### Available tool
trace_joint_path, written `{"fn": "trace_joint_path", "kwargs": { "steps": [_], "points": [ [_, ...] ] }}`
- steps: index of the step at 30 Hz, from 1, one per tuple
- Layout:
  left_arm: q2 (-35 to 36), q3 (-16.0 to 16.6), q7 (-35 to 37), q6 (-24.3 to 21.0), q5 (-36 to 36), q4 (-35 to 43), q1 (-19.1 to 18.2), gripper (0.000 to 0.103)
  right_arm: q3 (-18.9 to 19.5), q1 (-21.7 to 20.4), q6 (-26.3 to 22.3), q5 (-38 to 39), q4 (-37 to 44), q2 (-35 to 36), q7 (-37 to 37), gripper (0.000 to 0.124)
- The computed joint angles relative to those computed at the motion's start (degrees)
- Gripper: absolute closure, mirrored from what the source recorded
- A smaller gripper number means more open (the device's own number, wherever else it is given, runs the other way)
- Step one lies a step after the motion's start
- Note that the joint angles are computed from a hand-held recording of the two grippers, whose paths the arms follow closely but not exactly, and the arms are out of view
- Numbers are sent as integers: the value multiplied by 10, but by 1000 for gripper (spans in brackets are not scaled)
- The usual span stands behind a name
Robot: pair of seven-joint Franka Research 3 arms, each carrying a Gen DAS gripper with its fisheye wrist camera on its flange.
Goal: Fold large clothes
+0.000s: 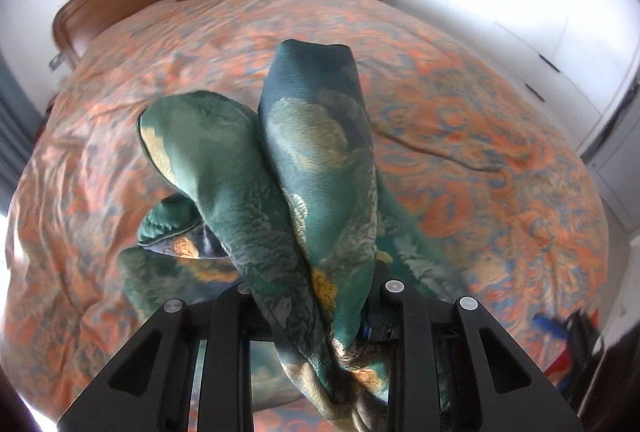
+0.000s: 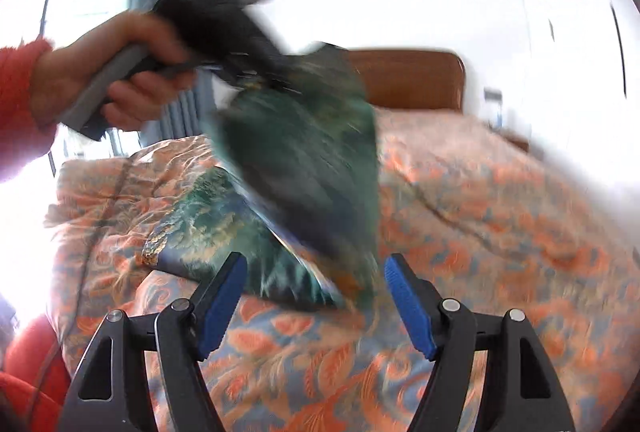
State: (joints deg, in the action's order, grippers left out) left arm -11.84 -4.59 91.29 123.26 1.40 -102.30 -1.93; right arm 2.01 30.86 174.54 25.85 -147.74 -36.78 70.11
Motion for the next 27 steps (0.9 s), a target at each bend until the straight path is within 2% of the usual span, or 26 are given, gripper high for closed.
{"fn": "trace_joint_path", "kwargs": {
  "steps": [2, 3, 4, 6, 9, 12, 15, 16, 20, 25, 27],
  "points": [
    [-18, 15, 5, 9, -8, -31, 10, 76, 15, -27, -16, -4, 8, 11, 23, 55],
    [-25, 19, 4, 12, -12, -42, 13, 76, 18, -35, -29, -7, 17, 19, 31, 63],
    [-34, 27, 5, 17, -19, -60, 19, 76, 8, -33, -48, -6, 24, 17, 30, 66],
    [-48, 39, 4, 28, -24, -91, 30, 76, -11, -17, -51, 5, 43, 37, 15, 66],
    [-61, 54, 0, 36, -37, -126, 44, 76, -10, -3, -52, 15, 100, 86, -3, 76],
    [-69, 70, 2, 47, -56, -156, 57, 75, 5, -9, -67, 10, 161, 138, -15, 76],
    [-72, 84, 14, 56, -74, -166, 68, 75, 30, -25, -109, -8, 236, 205, -9, 76],
    [-72, 88, 18, 64, -81, -171, 71, 75, 40, -31, -138, -22, 266, 233, -4, 81],
    [-63, 86, 5, 106, -65, -196, 94, 72, 78, -43, -160, -94, 317, 310, 15, 82],
    [-47, 110, 29, 139, -133, -234, 98, 68, 86, -35, -199, -198, 374, 389, 75, 82],
    [-50, 115, 43, 161, -161, -254, 98, 67, 80, -31, -214, -208, 392, 413, 93, 82]
  ]
}}
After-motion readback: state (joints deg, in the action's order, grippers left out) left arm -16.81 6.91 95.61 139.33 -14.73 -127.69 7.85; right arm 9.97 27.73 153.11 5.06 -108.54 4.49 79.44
